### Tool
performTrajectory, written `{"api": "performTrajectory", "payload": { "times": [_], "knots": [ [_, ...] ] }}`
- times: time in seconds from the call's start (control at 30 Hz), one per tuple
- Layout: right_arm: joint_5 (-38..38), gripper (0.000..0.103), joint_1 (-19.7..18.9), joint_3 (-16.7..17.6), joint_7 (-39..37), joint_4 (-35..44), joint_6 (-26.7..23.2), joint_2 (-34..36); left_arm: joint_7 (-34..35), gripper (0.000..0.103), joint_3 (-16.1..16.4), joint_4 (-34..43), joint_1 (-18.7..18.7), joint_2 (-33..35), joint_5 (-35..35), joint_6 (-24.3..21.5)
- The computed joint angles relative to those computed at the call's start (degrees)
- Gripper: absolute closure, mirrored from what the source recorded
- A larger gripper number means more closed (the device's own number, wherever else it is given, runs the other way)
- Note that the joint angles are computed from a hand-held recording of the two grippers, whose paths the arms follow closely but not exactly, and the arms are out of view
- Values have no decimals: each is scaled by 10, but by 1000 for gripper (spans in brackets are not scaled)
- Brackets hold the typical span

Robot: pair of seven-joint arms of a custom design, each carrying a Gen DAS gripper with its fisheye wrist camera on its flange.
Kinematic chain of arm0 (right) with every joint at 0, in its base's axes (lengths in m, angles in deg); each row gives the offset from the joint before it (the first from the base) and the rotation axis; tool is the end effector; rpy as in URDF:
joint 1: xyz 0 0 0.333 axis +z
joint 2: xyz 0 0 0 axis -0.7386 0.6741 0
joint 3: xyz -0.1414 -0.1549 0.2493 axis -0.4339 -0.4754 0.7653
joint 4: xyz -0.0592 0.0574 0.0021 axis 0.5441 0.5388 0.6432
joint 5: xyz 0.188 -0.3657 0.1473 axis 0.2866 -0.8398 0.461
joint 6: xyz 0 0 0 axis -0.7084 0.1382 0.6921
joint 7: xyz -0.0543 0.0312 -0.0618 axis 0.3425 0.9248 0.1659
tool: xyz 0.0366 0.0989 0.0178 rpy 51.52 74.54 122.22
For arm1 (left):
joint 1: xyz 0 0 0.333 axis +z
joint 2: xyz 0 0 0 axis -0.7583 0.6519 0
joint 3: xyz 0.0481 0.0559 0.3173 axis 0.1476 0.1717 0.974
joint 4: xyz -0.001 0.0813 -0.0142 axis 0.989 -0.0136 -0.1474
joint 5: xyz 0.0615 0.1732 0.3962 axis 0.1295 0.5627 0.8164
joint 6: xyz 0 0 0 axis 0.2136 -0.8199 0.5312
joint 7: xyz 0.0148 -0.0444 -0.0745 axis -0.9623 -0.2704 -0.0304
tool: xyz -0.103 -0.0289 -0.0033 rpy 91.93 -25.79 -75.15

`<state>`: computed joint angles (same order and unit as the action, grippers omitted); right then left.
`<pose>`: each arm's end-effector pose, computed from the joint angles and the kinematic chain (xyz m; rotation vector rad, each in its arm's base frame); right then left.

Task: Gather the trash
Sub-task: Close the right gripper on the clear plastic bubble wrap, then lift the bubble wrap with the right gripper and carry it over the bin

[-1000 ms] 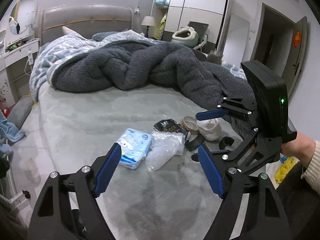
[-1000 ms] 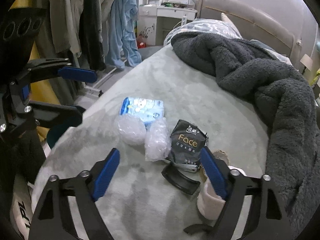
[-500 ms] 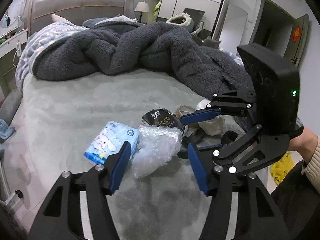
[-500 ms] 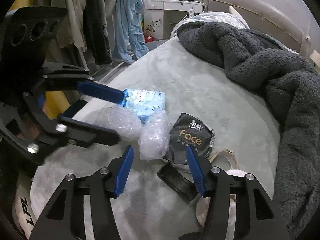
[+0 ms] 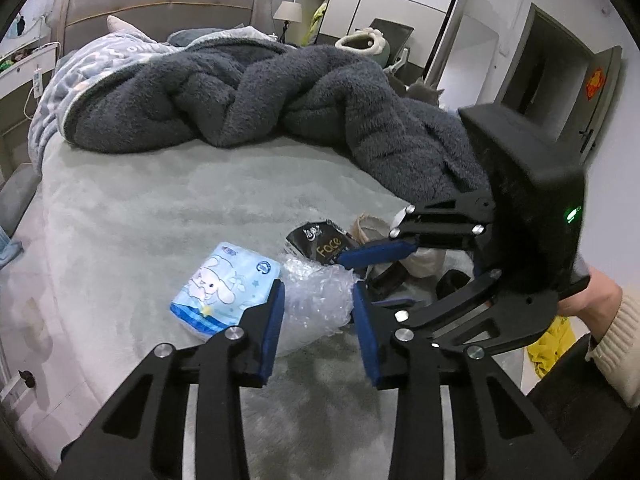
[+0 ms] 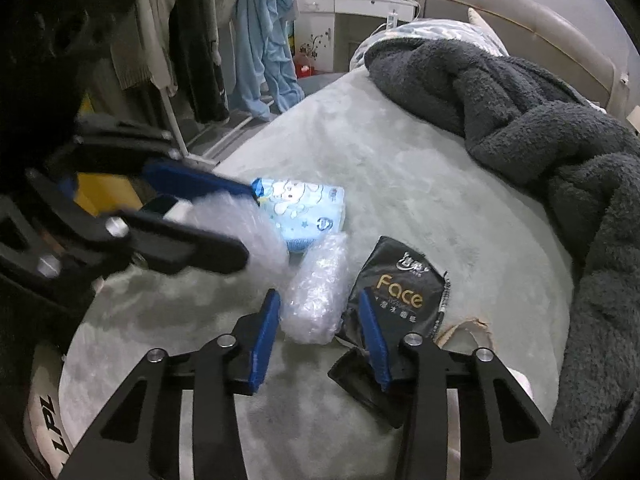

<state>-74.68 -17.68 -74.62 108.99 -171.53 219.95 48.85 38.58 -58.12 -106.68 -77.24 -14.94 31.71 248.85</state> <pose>0.4832 0.4352 0.4064 -2.3407 0.8797 -0.3132 0.4485 -0.3676 0.4233 -1.3814 2.3553 -1.2055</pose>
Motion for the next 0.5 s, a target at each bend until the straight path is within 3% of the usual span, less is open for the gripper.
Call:
{"api": "performTrajectory", "payload": {
  "times": [0.2,0.5],
  "knots": [
    [-54,75,15,-15,45,7,-11,8,-47,66,8,-26,-4,-27,37,16],
    [-25,75,15,-4,75,-15,17,-19,-268,66,-26,-95,56,-86,248,37]
  ]
}}
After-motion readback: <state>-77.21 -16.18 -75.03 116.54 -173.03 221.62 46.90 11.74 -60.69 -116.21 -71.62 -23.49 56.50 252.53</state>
